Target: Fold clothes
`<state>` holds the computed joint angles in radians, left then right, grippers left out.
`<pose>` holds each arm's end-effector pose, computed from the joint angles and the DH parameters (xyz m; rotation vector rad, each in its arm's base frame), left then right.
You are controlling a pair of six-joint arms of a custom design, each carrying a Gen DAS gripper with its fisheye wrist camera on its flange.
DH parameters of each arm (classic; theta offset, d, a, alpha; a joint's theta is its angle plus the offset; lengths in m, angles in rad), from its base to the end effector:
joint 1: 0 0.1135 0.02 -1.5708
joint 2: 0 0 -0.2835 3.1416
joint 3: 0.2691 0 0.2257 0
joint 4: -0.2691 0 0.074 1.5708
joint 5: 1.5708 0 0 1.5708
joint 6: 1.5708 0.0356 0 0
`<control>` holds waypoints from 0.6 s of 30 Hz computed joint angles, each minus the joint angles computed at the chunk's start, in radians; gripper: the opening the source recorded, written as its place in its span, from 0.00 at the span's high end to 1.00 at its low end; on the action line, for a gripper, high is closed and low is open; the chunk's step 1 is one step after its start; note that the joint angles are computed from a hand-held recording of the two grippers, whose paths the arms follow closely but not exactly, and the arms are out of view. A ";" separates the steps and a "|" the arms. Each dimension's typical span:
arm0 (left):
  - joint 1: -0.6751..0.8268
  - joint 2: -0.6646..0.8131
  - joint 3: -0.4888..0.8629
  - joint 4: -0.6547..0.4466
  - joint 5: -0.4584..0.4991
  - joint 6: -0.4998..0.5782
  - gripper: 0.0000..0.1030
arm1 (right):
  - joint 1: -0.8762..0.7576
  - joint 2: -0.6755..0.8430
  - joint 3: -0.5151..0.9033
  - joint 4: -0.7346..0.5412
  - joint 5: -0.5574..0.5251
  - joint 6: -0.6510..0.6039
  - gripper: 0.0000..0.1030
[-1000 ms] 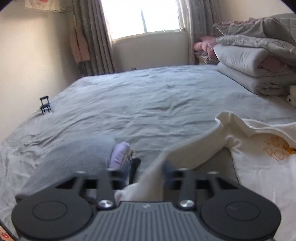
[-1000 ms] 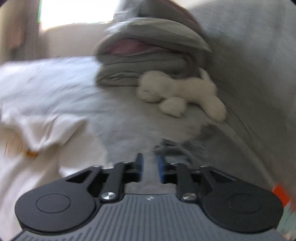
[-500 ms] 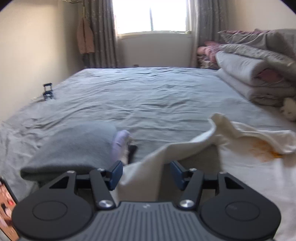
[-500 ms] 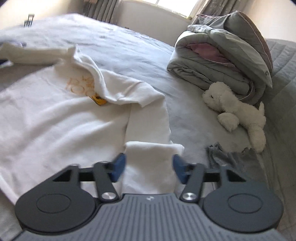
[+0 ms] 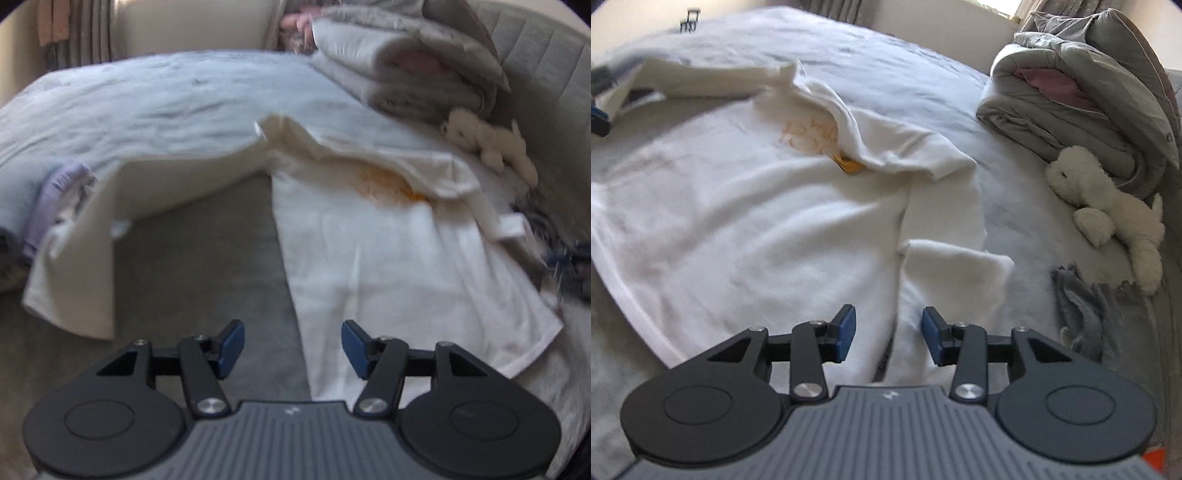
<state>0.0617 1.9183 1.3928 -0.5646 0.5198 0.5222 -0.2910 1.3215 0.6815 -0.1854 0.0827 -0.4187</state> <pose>0.3837 0.0060 0.2298 0.7296 2.3981 -0.4606 0.2240 -0.0701 0.2260 -0.1161 2.4341 -0.4255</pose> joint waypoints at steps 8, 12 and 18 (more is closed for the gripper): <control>-0.044 -0.003 -0.060 0.006 -0.041 0.037 0.40 | -0.031 -0.112 -0.024 0.379 0.341 0.238 0.98; -0.040 0.002 -0.056 0.002 -0.039 0.035 0.40 | -0.226 0.040 0.111 0.314 0.278 0.499 0.92; -0.031 0.021 -0.022 -0.014 -0.038 0.018 0.40 | -0.413 0.095 0.174 0.114 0.106 0.814 0.86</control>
<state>0.0306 1.9391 1.3712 -0.5789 0.4822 0.5405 -0.7042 1.4168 0.8559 -0.0718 0.1884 0.3948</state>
